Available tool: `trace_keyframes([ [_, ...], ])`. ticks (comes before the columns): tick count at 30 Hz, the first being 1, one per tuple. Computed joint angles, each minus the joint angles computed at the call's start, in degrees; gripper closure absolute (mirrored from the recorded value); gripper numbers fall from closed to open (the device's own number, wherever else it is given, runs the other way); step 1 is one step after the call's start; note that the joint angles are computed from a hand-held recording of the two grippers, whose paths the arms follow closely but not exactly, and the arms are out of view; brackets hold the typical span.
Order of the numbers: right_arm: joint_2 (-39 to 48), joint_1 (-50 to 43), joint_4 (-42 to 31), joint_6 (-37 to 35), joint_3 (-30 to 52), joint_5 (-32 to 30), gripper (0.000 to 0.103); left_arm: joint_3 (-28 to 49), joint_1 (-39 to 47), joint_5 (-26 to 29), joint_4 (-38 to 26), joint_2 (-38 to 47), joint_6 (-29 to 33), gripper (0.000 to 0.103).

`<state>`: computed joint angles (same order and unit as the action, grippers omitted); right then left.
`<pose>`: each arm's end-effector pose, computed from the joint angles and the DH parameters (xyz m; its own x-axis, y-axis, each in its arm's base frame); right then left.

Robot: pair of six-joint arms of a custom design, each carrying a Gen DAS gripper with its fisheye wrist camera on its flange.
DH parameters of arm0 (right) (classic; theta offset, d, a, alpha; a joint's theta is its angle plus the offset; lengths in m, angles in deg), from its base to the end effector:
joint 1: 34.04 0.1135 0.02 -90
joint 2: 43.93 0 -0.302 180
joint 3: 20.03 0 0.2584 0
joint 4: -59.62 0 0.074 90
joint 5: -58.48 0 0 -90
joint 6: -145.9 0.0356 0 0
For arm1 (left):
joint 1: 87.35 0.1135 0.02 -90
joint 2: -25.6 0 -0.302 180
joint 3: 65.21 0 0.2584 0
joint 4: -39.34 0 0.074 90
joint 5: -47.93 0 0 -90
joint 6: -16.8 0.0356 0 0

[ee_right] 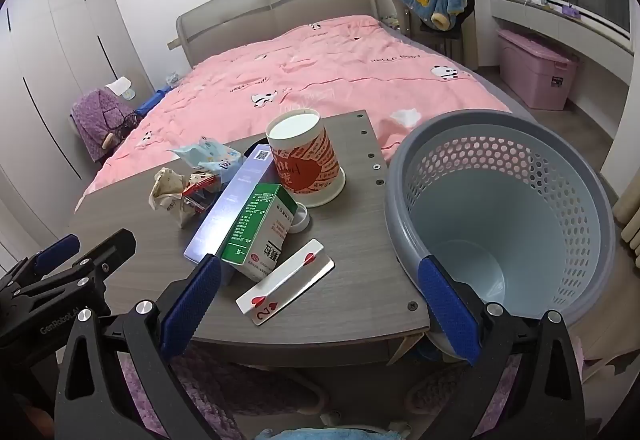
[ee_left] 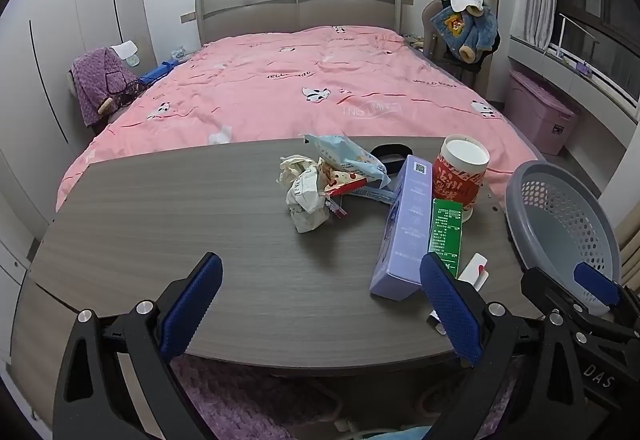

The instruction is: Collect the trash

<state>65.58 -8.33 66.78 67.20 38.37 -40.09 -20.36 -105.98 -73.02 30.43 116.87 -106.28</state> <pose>0.3236 0.1617 0.1212 -0.7162 -0.1298 -0.6857 -0.3929 0.8870 0.2425 0.2563 -0.0671 0.1423 -0.6512 -0.2744 -0.7075 -0.4281 0.9027 0.0439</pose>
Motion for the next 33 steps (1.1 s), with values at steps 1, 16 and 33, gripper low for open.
trace_keyframes([
  [1,-0.07,0.02,-0.05,0.04,-0.02,0.00,0.006,0.00,0.00,0.00,0.00,0.00,0.00,0.008],
  [16,-1.21,0.23,-0.52,-0.09,-0.47,0.38,0.006,0.64,-0.96,-0.39,-2.47,-1.24,-0.89,0.008],
  [33,-1.29,0.35,-0.80,0.15,-0.23,0.50,0.006,0.63,-0.35,0.08,-4.17,-3.53,-0.23,0.008],
])
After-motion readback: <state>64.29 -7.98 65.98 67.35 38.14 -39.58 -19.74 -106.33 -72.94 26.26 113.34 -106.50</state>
